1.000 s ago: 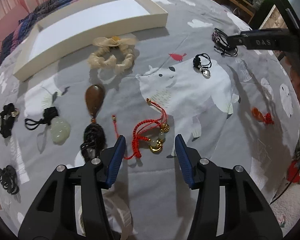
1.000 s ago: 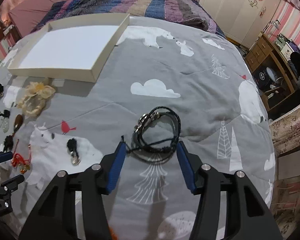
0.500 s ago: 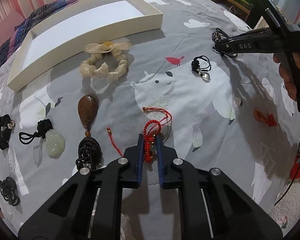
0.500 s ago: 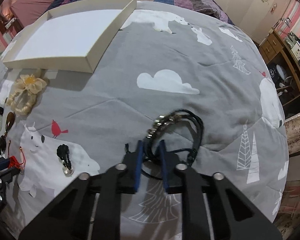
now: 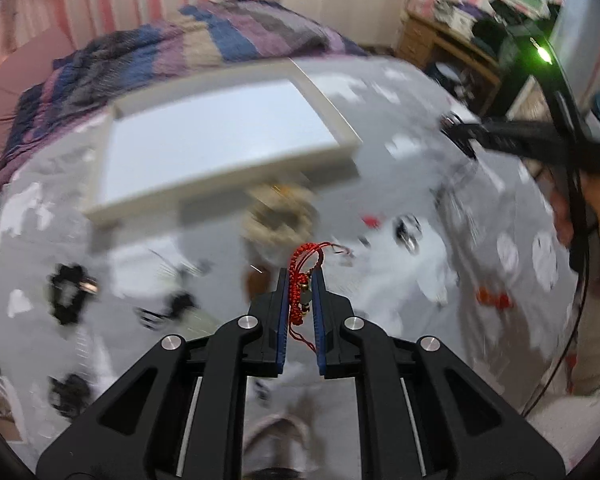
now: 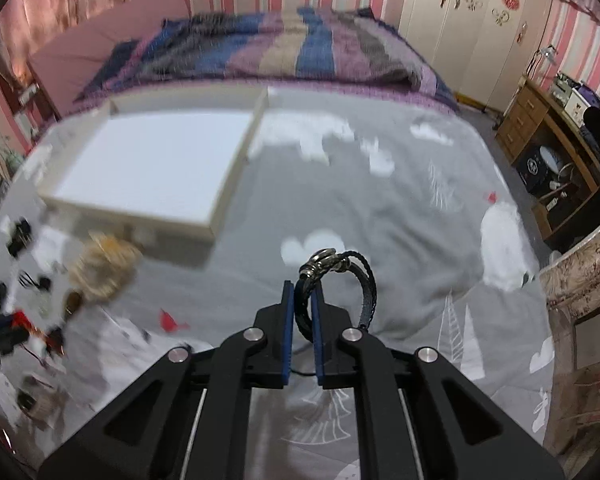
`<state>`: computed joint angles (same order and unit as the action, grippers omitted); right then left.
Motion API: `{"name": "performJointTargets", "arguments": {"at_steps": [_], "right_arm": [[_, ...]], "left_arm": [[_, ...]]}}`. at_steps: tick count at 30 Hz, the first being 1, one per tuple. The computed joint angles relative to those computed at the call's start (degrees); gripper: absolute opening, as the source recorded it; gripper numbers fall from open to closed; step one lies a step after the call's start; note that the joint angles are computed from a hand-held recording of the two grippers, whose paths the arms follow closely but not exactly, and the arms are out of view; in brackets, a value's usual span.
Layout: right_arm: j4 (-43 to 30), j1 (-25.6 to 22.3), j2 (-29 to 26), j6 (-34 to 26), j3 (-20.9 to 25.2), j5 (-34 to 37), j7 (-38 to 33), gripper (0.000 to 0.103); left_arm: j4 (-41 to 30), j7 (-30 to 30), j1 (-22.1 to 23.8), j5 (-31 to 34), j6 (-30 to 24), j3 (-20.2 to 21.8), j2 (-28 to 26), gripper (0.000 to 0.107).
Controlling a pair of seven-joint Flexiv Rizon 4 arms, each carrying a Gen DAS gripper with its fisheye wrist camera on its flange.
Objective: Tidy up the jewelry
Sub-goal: 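Release the red pendant into the tray with the left tool while the right tool lowers the bracelet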
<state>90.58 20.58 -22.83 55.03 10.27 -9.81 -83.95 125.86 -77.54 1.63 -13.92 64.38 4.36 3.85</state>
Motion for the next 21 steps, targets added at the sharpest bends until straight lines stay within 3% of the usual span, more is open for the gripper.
{"name": "performJointTargets", "arguments": {"at_steps": [6,12,21], "right_arm": [[-6.80,1.49,-1.56,-0.07,0.77,0.96,0.78,0.008],[-18.31,5.54,-6.61,-2.51,0.73,-0.16,0.77,0.008],[-46.71,12.98,-25.04,-13.00,-2.51,-2.82,0.64,0.008]], "left_arm": [[-7.26,-0.45,3.90,-0.35,-2.62,1.63,-2.70,0.009],[-19.10,-0.56,7.70,-1.12,-4.76,1.86,-10.71,0.009],[-37.80,-0.84,12.23,-4.78,-9.14,-0.18,-27.37,0.009]]}}
